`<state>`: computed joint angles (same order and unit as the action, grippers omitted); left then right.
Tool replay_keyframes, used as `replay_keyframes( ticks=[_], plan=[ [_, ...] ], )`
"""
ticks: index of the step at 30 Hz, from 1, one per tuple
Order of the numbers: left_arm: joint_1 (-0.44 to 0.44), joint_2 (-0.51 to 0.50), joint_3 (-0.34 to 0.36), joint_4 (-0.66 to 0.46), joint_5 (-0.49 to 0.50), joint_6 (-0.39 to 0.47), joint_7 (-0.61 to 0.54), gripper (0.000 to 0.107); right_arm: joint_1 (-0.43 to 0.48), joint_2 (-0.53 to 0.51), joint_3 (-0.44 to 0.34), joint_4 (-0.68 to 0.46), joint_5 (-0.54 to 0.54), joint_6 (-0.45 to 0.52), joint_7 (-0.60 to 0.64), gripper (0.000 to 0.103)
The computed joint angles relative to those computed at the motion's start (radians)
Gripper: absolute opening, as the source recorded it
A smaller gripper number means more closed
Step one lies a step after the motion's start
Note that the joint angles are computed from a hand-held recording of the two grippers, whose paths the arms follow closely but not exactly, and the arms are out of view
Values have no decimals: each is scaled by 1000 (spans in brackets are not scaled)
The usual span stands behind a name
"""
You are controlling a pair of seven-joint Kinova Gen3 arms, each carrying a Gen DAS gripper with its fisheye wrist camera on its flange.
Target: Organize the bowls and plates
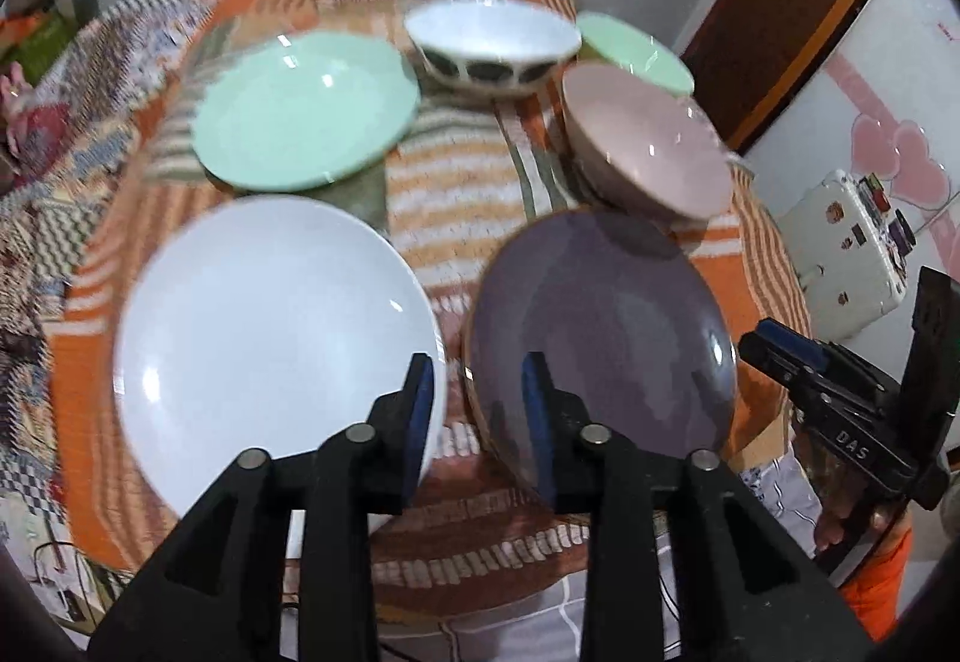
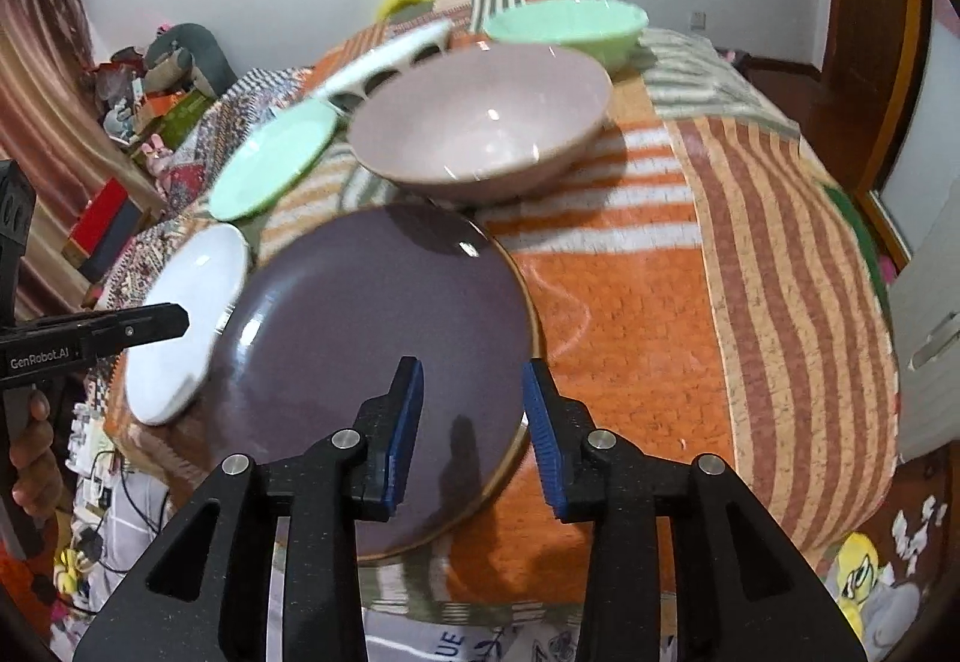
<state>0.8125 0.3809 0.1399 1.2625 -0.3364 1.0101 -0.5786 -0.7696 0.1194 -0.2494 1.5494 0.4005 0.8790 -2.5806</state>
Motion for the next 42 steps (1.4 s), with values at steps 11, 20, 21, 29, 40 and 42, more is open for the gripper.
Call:
replay_keyframes(
  ticks=[11,20,21,29,40,42],
  plan=[
    [43,-160,4,156,-240,61,199,53,-78,50,-8,-123,97,-15,8,53],
    [-87,-280,61,351,-246,41,298,56,-136,186,31,-285,16,-15,160,58],
    [-108,-290,66,376,-233,26,300,56,-140,207,36,-309,1,-9,184,58],
    [-224,-319,99,498,-156,-84,273,56,-161,331,78,-456,-120,51,321,58],
    [-293,-316,83,613,-44,-281,197,38,-151,434,116,-575,-221,127,418,51],
    [-310,-320,78,628,-7,-312,162,28,-151,446,120,-600,-227,145,436,46]
  ],
)
